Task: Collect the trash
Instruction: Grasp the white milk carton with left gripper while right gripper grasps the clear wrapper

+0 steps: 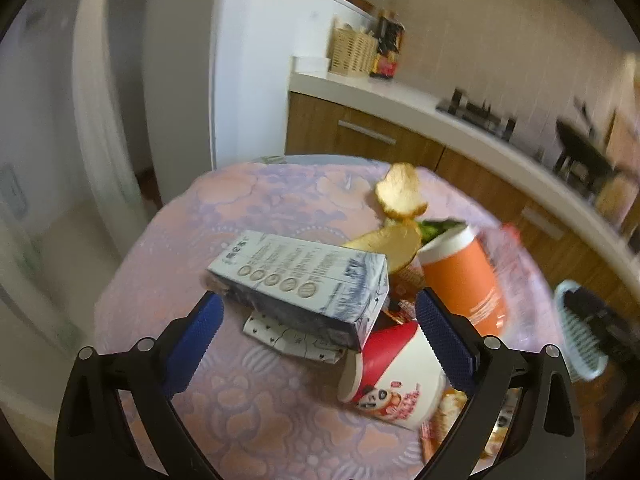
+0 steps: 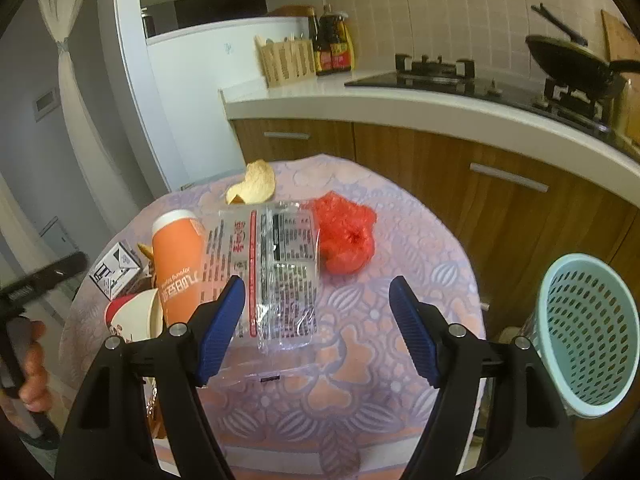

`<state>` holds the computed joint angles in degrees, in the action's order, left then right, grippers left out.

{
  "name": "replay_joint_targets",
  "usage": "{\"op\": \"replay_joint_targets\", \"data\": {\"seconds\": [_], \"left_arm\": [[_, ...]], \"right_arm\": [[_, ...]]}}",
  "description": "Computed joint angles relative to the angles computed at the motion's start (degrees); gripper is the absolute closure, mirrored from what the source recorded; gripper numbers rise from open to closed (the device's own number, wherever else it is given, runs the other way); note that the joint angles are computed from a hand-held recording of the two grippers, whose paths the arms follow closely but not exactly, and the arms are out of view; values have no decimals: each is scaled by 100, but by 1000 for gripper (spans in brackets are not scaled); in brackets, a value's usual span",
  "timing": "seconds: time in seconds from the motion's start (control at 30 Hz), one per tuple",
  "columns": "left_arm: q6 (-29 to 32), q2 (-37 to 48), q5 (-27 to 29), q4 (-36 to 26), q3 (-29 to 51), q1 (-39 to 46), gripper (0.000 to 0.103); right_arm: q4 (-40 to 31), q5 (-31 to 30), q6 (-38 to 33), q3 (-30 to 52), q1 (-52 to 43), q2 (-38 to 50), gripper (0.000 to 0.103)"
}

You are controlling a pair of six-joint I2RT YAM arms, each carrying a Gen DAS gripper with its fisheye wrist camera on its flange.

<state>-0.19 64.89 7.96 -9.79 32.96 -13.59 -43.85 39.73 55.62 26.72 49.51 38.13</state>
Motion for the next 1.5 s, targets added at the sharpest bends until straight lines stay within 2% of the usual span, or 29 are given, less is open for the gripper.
{"op": "replay_joint_targets", "data": {"seconds": [0.03, 0.1, 0.13, 0.3, 0.53, 0.67, 0.8, 0.9, 0.97, 1.0, 1.07, 1.1, 1.13, 1.2, 1.37, 1.5], "left_arm": [[27, 67, -463, 100, -68, -257, 10], [77, 106, -682, 154, -166, -316, 13], [77, 46, -602, 151, -240, -178, 17], [299, -384, 167, -79, -413, 942, 18], [901, -230, 320, -246, -446, 2177, 19], [1179, -119, 1055, -535, -295, 2662, 17], [958, 220, 1325, -638, -37, 2345, 13], [490, 465, 663, -351, 53, 1619, 13], [225, 785, 197, -212, 189, 1190, 14], [141, 943, 125, -164, 253, 1099, 15], [-2, 1265, -8, -138, 411, 1011, 28], [-36, 1430, -47, -133, 491, 978, 43], [-43, 1509, -38, -117, 514, 977, 48], [-118, 1501, -48, 28, 441, 968, 49], [-149, 976, 42, 321, 85, 1024, 51], [-131, 472, -29, 337, -84, 920, 51]], "right_arm": [[-33, -5, 28, 6, 19, 22, 32], [-77, 9, 59, -4, 62, 26, 32], [-112, 53, 113, 3, 126, 48, 32], [0, 9, 160, -49, 205, 139, 32], [4, 146, 370, -21, 470, 381, 32], [-17, 135, 357, -53, 431, 291, 32], [-34, 210, 343, -56, 431, 292, 32], [-144, 391, 393, -56, 537, 268, 32], [-169, 475, 362, -99, 595, 128, 27], [-158, 485, 328, -132, 627, 36, 23], [-72, 429, 201, -219, 684, -180, 21], [-37, 428, 176, -234, 714, -207, 21], [-23, 453, 172, -239, 723, -191, 21], [61, 422, 61, -236, 534, -100, 21], [1223, -1015, -1370, -548, -1103, -365, 20], [2134, -2459, -2100, -780, -2413, -38, 11]]}}
